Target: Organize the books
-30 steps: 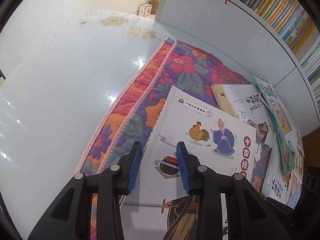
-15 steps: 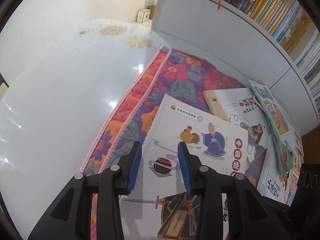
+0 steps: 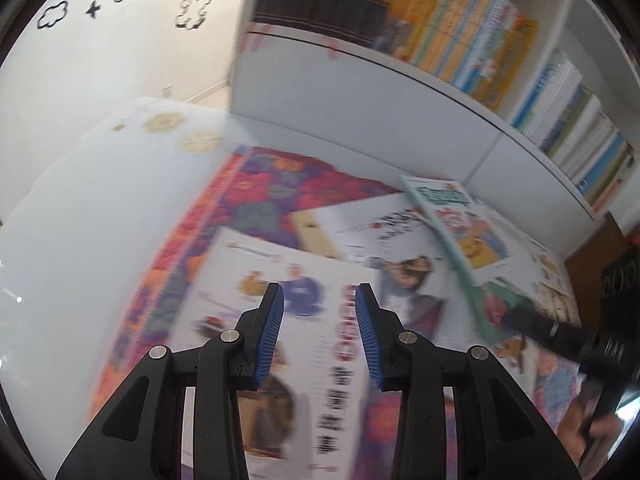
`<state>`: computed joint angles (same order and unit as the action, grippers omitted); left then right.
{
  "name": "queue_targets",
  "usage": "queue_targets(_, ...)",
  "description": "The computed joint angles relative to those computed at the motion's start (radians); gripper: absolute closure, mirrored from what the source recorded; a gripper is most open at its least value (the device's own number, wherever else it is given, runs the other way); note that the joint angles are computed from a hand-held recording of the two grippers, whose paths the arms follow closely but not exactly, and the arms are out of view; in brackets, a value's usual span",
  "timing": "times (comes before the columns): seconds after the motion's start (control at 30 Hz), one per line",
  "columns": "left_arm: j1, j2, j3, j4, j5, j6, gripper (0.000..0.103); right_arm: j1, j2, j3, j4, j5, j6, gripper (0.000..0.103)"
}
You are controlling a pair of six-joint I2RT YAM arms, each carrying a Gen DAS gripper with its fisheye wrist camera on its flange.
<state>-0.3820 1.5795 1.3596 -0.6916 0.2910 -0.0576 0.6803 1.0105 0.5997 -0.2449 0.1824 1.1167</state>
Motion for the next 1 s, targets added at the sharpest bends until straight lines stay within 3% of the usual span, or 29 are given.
queue_targets(0.13, -0.129, 0.072, 0.116, -0.036, -0.026, -0.074, 0.069, -0.156, -0.299, -0.067, -0.175, -0.019, -0.036, 0.059)
queue_targets(0.23, -0.249, 0.175, 0.284, -0.042, -0.075, -0.148, 0.069, -0.385, -0.404, -0.081, -0.228, -0.139, -0.105, 0.059)
queue_targets(0.37, -0.358, 0.321, 0.421, -0.005, -0.121, -0.268, 0.069, -0.662, -0.238, -0.017, -0.247, -0.306, -0.319, 0.059)
queue_targets(0.47, -0.421, 0.443, 0.473, -0.004, -0.174, -0.310, 0.069, -0.710, -0.150, -0.067, -0.143, -0.308, -0.376, 0.059)
queue_targets(0.53, -0.438, 0.482, 0.410, 0.076, -0.165, -0.342, 0.069, -0.747, -0.157, -0.156, -0.045, -0.341, -0.395, 0.059)
queue_targets(0.63, -0.452, 0.503, 0.332, 0.201, -0.179, -0.375, 0.063, -0.726, -0.118, -0.233, 0.098, -0.291, -0.414, 0.059)
queue_targets(0.77, -0.460, 0.492, 0.319, 0.214, -0.219, -0.348, 0.055, -0.615, -0.115, -0.213, 0.074, -0.112, -0.473, 0.058)
queue_targets(0.83, -0.452, 0.484, 0.283, 0.262, -0.211, -0.374, 0.046, -0.610, -0.112, -0.254, 0.137, -0.094, -0.484, 0.055)
queue_targets(1.0, -0.451, 0.471, 0.272, 0.266, -0.203, -0.376, 0.046, -0.593, -0.109, -0.279, 0.178, -0.063, -0.489, 0.055)
